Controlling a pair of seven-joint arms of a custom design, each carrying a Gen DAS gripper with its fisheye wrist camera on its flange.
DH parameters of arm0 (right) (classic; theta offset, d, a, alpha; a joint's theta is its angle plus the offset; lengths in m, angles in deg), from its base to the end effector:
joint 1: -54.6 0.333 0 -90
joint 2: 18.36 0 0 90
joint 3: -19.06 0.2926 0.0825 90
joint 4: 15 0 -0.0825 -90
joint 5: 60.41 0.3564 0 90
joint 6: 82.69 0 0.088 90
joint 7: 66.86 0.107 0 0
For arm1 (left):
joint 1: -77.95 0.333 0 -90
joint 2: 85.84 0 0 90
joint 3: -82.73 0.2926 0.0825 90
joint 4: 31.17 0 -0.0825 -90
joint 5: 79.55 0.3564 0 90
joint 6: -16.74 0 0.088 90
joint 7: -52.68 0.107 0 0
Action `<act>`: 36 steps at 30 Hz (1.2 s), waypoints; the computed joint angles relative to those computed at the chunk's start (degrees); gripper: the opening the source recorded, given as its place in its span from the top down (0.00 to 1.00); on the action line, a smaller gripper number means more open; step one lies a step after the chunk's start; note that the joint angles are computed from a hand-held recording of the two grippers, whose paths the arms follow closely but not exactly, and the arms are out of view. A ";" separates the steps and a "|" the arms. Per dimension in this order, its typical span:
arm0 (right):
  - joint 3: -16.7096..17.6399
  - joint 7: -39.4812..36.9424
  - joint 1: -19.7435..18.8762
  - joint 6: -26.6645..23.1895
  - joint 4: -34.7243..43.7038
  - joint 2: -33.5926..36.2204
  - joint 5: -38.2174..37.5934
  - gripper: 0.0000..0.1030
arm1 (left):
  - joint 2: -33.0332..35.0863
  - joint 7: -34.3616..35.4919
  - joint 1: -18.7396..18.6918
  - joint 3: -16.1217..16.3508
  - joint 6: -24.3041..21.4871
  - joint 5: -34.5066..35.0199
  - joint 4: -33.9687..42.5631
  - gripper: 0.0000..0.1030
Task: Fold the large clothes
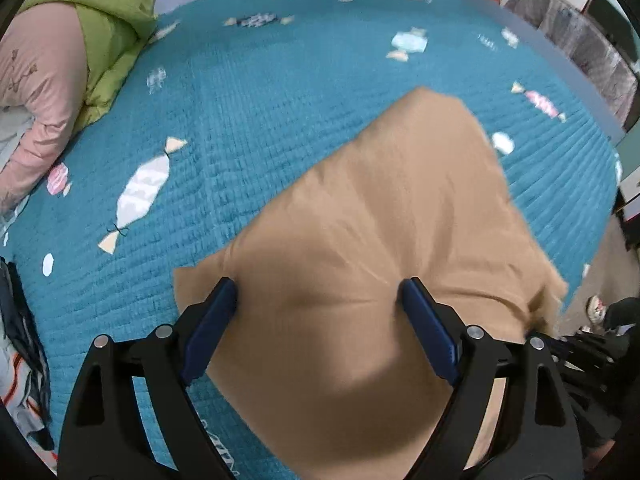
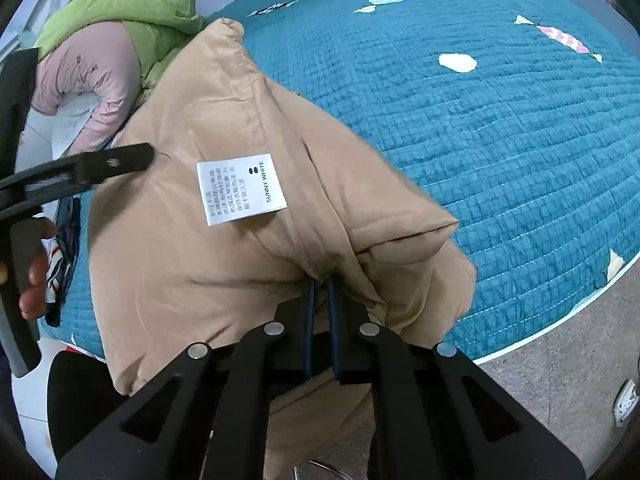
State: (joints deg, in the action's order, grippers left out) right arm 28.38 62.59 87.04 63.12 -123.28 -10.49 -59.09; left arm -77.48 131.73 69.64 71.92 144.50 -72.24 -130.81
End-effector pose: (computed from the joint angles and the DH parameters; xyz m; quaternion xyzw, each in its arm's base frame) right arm 0.4559 0.4011 0.4801 -0.6892 0.6773 -0.0005 0.2574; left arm 0.5770 -0.1895 0.5095 -0.6243 0.7606 -0.1282 0.1237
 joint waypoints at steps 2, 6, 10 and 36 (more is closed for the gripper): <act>0.01 -0.43 -0.16 0.00 0.13 0.20 0.60 0.95 | 2.01 -0.27 -0.26 0.02 -1.30 0.85 1.82 0.18; -0.06 -1.64 -0.38 -0.48 1.42 1.31 1.45 0.95 | 4.32 -0.72 0.05 0.03 -2.47 -0.19 3.75 0.18; 1.17 -10.35 -2.94 0.37 0.21 -0.72 12.93 0.91 | 0.47 1.37 1.94 -0.23 2.45 -5.80 0.16 0.17; 4.12 -50.29 -14.77 -26.48 31.98 23.11 42.03 0.13 | -22.26 4.65 -1.77 9.50 17.81 -43.30 -33.20 0.13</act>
State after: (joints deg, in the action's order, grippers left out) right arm 32.50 12.30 72.28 36.64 -91.30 12.63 -17.06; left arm -99.74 136.38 67.87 81.42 162.31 -115.54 -164.02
